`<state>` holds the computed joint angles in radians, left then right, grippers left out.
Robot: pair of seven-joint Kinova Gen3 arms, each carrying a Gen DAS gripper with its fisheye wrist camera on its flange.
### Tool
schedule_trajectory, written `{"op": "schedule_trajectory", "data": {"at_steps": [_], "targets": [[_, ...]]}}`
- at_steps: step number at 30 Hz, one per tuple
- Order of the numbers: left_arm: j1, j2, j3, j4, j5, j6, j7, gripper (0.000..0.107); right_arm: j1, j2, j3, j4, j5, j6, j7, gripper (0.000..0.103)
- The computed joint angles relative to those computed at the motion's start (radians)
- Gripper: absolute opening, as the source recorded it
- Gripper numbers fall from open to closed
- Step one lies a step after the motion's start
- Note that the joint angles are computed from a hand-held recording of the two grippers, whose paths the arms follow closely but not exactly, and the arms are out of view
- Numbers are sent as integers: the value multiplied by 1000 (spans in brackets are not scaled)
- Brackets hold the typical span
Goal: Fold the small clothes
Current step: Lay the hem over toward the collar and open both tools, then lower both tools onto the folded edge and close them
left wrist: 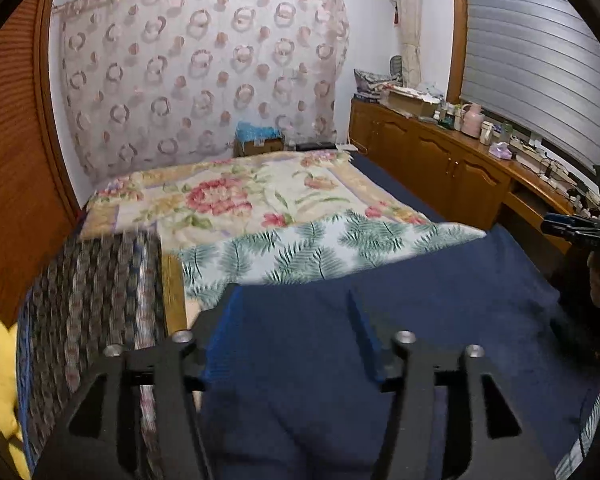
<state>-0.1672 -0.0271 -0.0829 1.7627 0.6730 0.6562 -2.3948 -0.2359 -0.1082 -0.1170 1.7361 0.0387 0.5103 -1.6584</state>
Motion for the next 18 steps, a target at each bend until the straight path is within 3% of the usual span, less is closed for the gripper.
{"op": "schedule_trajectory", "data": {"at_steps": [6, 12, 18], "targets": [[45, -116, -18, 145, -16, -24, -36, 73, 0, -84, -27, 85, 17, 48, -13, 62], [107, -184, -38, 243, -88, -81, 47, 73, -7, -150, 5, 108, -27, 113, 23, 62], [109, -164, -23, 267, -203, -97, 174, 73, -1, -152, 50, 130, -113, 151, 68, 62]]}}
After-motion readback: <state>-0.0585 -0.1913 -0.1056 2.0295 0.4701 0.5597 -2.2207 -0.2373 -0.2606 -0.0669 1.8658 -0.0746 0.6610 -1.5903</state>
